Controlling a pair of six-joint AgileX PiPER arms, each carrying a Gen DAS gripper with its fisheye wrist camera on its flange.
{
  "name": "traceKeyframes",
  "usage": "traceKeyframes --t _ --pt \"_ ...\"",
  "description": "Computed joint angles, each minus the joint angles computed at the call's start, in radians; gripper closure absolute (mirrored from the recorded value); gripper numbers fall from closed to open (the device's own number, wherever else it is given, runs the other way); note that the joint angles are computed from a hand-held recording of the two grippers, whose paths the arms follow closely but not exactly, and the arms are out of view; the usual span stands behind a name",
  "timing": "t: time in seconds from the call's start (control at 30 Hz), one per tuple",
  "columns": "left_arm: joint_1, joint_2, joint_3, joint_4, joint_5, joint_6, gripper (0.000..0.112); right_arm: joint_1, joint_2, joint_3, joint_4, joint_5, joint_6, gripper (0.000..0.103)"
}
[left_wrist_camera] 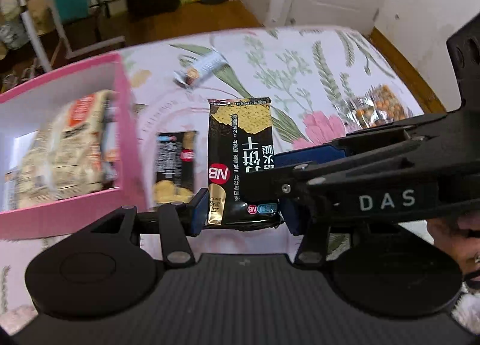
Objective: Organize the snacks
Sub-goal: 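Lower the black cracker packets into the pink box and open both tools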
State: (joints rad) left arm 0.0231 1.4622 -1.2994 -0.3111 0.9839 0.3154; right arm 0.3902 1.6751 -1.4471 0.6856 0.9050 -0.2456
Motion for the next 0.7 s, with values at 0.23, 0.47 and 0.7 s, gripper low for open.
traceKeyframes --t 0.23,0.47,0.7 --pt "0.164 -0.074 -0.017 -0.016 0.018 0.079 0.063 0.076 0.105 -0.207 0.039 0.036 -0.007 0.061" --pt "0.307 -0.020 -0.057 -0.086 -0.011 0.176 0.063 0.152 0.277 -0.476 -0.030 0.064 0.133 0.061" --pt "0.357 0.063 -0.068 -0.094 -0.086 0.238 0.063 0.177 0.436 -0.669 -0.031 0.102 0.180 0.061"
